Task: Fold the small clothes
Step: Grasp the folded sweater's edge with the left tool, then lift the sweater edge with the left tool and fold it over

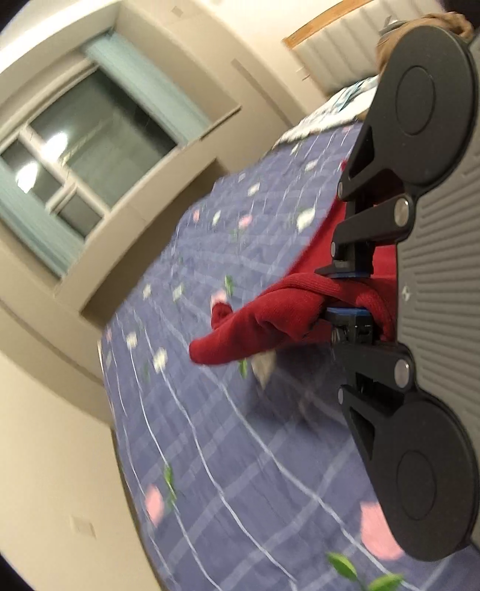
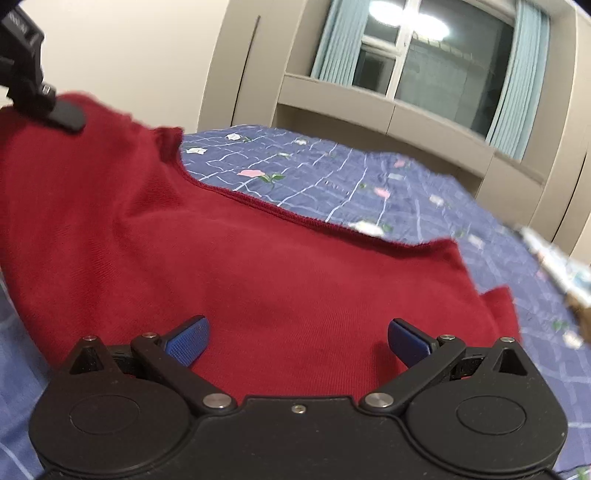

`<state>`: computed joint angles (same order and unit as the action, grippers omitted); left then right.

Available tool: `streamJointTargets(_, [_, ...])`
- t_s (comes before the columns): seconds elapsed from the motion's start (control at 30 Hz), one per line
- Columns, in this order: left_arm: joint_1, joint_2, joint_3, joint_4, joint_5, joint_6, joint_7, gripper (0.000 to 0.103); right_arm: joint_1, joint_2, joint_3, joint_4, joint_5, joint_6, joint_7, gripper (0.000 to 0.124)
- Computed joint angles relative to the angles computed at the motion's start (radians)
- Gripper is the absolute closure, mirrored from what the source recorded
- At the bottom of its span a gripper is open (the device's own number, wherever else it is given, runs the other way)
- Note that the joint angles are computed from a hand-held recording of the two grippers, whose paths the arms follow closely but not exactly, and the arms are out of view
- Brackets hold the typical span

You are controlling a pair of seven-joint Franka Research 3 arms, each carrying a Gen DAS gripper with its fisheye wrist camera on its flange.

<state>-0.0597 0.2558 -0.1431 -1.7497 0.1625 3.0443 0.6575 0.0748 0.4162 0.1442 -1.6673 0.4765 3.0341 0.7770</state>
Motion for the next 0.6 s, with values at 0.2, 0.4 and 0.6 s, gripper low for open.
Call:
streamJointTargets(0.2, [0.014,0.099,-0.107,0.209,-0.029,-0.079,0.235,0.089,-0.128,-0.013,0.100,0.052,0.209,-0.160,-0.171,0.021])
streamJointTargets(0.4, [-0.040,0.220,-0.137,0.416,-0.070,-0.181,0.387,0.090,-0.213,-0.144,0.120,-0.067,0.482,-0.187,-0.387,0.021])
streamJointTargets(0.6, [-0.117,0.342,-0.140,0.611,-0.092,-0.277,0.480,0.090,-0.198,-0.280,0.020,-0.231,0.570,-0.184,-0.376,0.021])
